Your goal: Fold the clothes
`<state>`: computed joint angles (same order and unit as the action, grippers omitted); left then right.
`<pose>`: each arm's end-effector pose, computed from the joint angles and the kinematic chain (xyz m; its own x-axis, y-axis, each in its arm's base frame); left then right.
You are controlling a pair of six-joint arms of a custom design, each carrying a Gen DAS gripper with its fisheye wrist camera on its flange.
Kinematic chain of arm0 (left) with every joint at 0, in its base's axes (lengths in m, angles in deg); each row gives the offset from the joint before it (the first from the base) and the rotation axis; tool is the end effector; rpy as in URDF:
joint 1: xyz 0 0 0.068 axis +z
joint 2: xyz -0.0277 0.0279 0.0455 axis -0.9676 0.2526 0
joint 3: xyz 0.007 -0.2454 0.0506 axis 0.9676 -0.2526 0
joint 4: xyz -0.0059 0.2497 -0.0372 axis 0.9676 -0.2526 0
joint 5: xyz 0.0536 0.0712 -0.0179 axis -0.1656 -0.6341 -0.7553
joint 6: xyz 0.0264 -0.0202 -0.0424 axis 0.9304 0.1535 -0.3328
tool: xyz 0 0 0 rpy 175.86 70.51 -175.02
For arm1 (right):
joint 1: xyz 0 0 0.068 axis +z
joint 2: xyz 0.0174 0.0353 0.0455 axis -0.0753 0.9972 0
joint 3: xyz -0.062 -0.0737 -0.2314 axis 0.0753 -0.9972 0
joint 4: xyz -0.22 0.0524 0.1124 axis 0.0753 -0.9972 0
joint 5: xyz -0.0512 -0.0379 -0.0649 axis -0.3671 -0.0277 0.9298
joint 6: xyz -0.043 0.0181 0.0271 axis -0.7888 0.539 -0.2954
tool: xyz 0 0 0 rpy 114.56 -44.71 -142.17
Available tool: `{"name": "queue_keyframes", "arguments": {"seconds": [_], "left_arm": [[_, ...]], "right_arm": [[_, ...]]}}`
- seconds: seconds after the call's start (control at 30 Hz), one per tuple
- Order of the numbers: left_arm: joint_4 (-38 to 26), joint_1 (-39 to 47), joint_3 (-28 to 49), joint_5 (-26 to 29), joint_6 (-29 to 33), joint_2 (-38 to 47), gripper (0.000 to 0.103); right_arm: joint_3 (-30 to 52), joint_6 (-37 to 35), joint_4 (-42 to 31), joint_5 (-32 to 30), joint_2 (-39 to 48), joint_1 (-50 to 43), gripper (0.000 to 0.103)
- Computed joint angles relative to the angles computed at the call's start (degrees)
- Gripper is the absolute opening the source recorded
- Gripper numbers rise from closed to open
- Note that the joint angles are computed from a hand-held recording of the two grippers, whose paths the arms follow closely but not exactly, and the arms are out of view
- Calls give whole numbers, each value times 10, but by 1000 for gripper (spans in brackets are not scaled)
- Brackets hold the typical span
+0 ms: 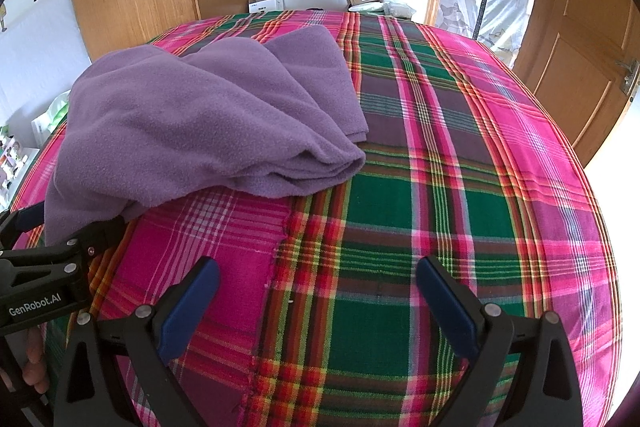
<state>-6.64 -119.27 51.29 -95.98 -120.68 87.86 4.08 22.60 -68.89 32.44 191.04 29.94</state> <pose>0.1897 -0.1532 0.0759 -0.6036 -0.5250 -0.6000 -0.6429 0.7656 -0.0231 0.3248 0.2243 0.1011 -0.5968 -0.5468 -0.5872 -0.6708 0.7416 -0.0088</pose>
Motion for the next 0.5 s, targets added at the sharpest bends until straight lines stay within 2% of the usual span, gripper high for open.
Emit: {"name": "queue_keyframes", "arguments": {"seconds": [0.5], "left_arm": [[0,0,0,0,0,0,102]], "right_arm": [[-1,9,2,7,-1,5,101]]}}
